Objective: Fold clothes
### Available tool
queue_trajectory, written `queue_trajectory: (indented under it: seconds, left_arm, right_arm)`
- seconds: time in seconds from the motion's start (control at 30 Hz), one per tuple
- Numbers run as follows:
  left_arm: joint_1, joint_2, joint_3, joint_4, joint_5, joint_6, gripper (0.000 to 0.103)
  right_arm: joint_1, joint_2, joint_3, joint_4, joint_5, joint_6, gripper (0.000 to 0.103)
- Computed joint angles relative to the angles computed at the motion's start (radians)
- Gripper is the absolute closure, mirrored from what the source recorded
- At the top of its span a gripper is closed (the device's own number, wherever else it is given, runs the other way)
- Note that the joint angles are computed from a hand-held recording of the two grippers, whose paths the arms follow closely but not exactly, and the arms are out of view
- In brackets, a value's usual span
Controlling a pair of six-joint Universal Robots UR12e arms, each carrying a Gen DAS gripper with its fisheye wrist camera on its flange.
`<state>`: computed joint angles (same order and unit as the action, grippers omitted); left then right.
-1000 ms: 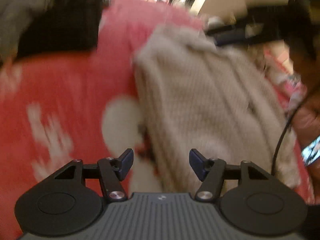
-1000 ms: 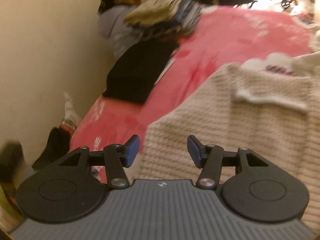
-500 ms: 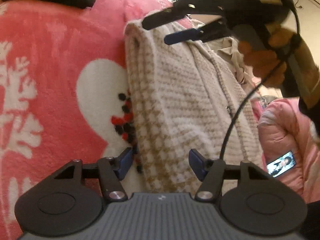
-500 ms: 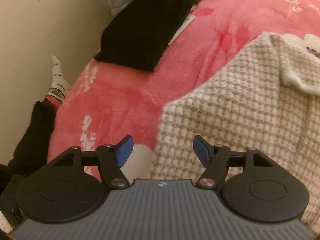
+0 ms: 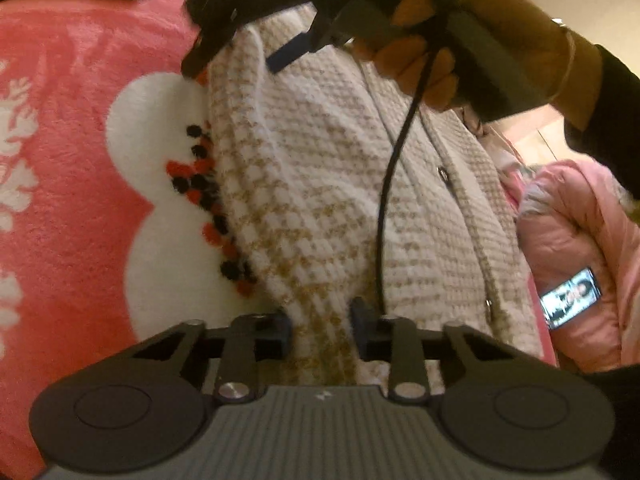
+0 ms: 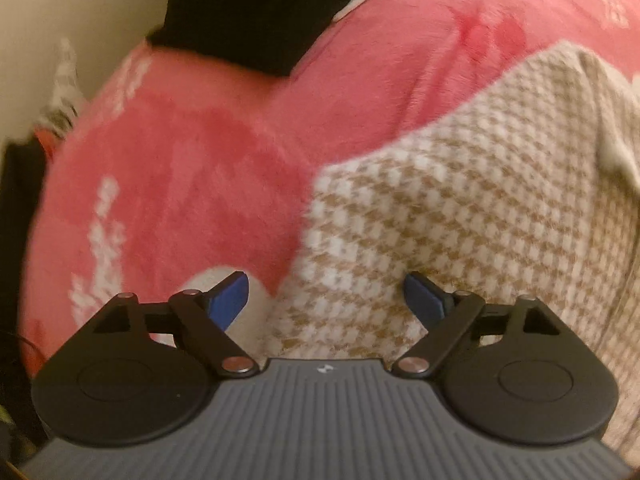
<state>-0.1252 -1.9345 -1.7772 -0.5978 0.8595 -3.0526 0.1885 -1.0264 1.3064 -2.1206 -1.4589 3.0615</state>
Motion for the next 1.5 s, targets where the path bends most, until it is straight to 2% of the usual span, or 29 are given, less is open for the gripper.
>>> queue_trajectory:
  seconds: [0.13,0.27,0.3,0.33,0.37,0.43,0.47,0.53,0.7,0.87,1.07,1.23,1.4,1.5]
  left_arm:
    - [-0.019,0.019,-0.035,0.138,0.032,0.006,0.085]
    - [-0.028,0.024,-0.039,0.221,0.014,0.006,0.086]
    - [-0.03,0.025,-0.038,0.237,0.012,0.003,0.086]
    - [-0.035,0.026,-0.04,0.256,0.014,0.001,0.086]
    - [-0.04,0.027,-0.043,0.275,0.017,-0.001,0.086]
    - [-0.046,0.034,-0.052,0.307,0.02,0.003,0.086]
    - [-0.046,0.04,-0.059,0.32,0.021,0.009,0.086]
    - [-0.053,0.043,-0.06,0.336,0.019,0.019,0.086]
    - [-0.077,0.045,-0.045,0.351,0.001,0.079,0.086]
    - [-0.116,0.026,0.004,0.329,-0.053,0.127,0.086]
    - [-0.18,-0.028,0.094,0.245,-0.107,0.205,0.086]
    - [-0.227,-0.09,0.191,0.132,-0.169,0.244,0.085]
    - [-0.269,-0.156,0.294,-0.016,-0.207,0.28,0.085]
    - [-0.291,-0.189,0.338,-0.074,-0.209,0.298,0.083]
  right_arm:
    - [0.03,0.001,0.022,-0.06,-0.099,-0.063,0.016]
    - [0.033,-0.017,0.071,-0.15,-0.122,-0.131,0.019]
    - [0.031,-0.022,0.081,-0.168,-0.125,-0.134,0.026]
    - [0.031,-0.028,0.09,-0.187,-0.137,-0.135,0.04]
    - [0.032,-0.033,0.1,-0.206,-0.157,-0.141,0.048]
    - [0.033,-0.042,0.116,-0.245,-0.19,-0.155,0.073]
    - [0.032,-0.044,0.12,-0.264,-0.198,-0.161,0.078]
    - [0.024,-0.061,0.142,-0.311,-0.188,-0.165,0.086]
    - [-0.015,-0.135,0.24,-0.488,-0.13,-0.117,0.09]
    - [-0.09,-0.221,0.352,-0.649,-0.06,-0.012,0.091]
    - [-0.195,-0.304,0.466,-0.756,-0.005,0.062,0.092]
    - [-0.283,-0.338,0.538,-0.83,0.045,0.198,0.092]
    - [-0.366,-0.349,0.593,-0.873,0.108,0.325,0.092]
    - [-0.402,-0.347,0.612,-0.875,0.131,0.355,0.092]
